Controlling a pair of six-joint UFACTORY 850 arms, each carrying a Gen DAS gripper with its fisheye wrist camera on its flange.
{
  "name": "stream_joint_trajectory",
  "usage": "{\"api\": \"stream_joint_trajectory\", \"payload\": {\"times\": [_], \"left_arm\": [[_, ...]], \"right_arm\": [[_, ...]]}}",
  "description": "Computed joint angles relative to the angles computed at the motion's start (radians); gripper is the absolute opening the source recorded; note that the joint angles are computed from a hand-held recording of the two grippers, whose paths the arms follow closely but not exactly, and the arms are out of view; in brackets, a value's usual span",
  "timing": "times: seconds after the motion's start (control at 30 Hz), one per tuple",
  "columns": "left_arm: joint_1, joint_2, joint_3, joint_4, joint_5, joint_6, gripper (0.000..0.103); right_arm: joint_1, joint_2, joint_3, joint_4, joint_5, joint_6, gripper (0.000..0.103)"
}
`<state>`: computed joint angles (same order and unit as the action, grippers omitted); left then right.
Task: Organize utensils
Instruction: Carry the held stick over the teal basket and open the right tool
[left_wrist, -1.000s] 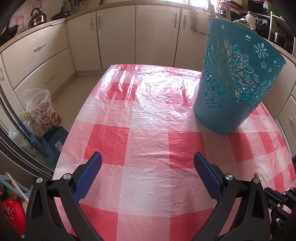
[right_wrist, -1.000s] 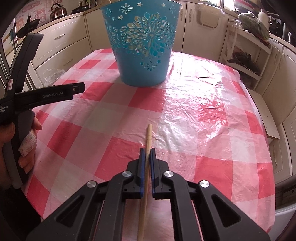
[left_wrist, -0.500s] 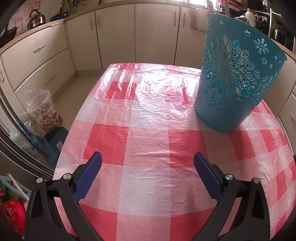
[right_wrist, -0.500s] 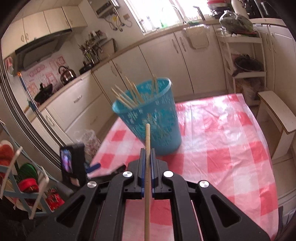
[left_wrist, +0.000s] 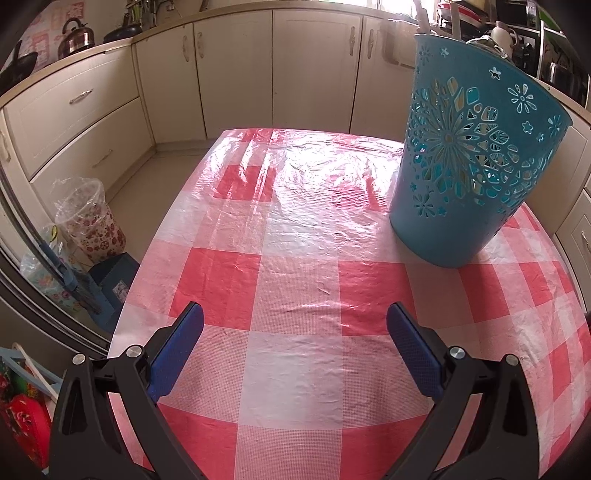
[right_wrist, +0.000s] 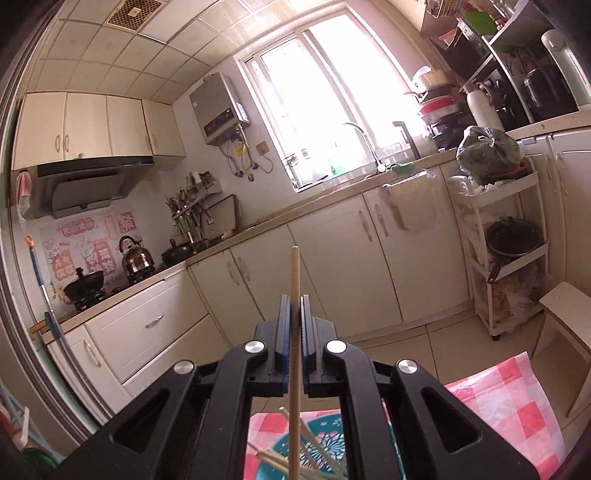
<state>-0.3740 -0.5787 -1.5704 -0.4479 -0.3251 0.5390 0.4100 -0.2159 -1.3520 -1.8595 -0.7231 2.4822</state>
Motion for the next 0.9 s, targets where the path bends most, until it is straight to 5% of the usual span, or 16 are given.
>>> {"api": "stream_joint_trajectory", "payload": {"times": [0.7,0.9], "left_arm": [[0.001,-0.001,-0.002,-0.025,-0.007,0.024,0.095],[0.002,-0.004,-0.005,-0.006,-0.004,0.0,0.095]], "right_arm": [[0.002,-0.051,-0.002,0.231,0.096,-0.303,0.008],[0.055,0.035,0.103,0.229,0.018,-0.267,0.028]]}}
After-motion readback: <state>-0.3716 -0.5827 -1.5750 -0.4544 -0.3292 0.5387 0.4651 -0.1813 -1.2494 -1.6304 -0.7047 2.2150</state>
